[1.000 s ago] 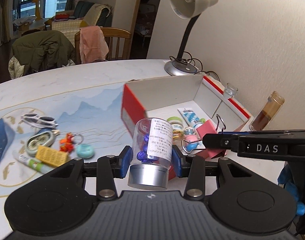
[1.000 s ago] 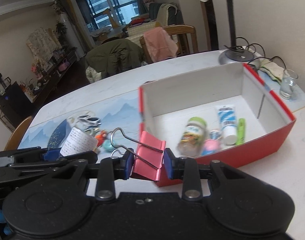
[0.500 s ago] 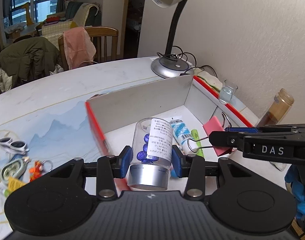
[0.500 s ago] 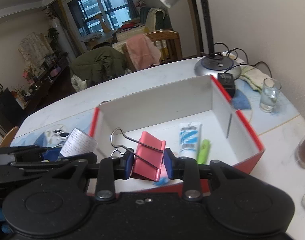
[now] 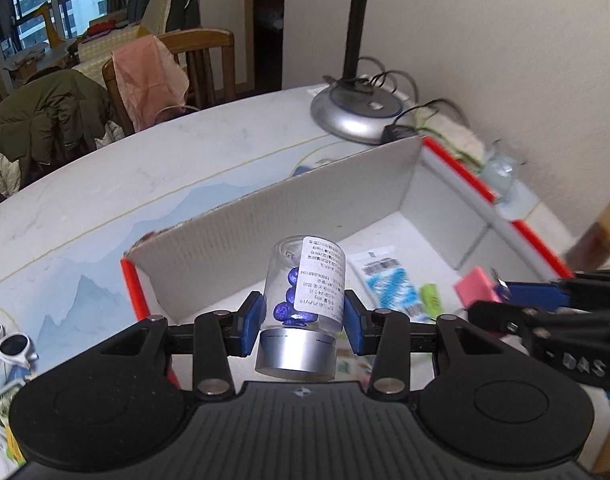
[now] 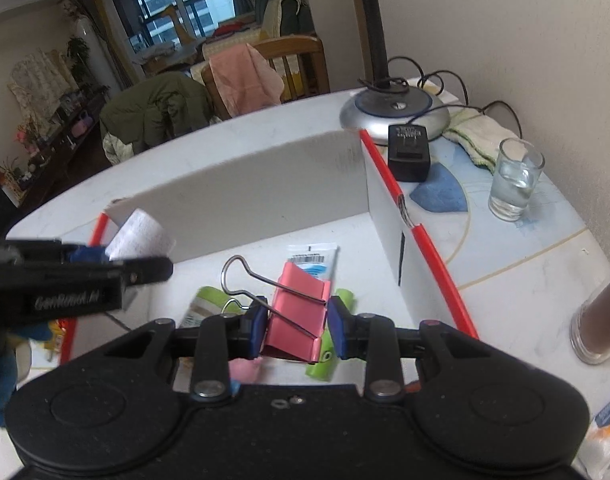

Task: Organize rigid objects
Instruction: 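Carry the jar and binder clip over the red shoebox with both tools, then lower the jar and clip into the shoebox and open both tools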

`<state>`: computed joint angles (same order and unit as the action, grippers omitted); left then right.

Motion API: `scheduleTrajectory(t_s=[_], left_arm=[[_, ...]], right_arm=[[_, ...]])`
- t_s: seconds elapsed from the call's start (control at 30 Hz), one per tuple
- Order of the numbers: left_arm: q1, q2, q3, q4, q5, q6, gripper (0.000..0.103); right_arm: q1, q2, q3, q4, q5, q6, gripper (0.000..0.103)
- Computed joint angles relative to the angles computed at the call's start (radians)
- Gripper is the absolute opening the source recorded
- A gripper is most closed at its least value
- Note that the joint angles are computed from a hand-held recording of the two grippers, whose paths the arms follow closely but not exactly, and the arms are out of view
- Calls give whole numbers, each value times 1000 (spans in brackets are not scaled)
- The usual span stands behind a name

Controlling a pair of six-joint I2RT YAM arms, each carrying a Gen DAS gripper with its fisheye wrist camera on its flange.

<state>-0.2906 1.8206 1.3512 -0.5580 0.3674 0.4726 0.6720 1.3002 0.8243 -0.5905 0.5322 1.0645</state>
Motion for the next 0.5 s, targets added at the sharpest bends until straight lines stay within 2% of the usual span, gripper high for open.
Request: scheduleTrajectory(t_s=[0.33, 0.5], left_arm=[[-58, 159, 108, -17, -135, -5, 42], [-83, 214, 173, -65, -191, -11, 42]], right_arm=[[-63, 44, -15, 79, -94, -101, 31], [-86, 77, -7, 102, -126, -141, 31]])
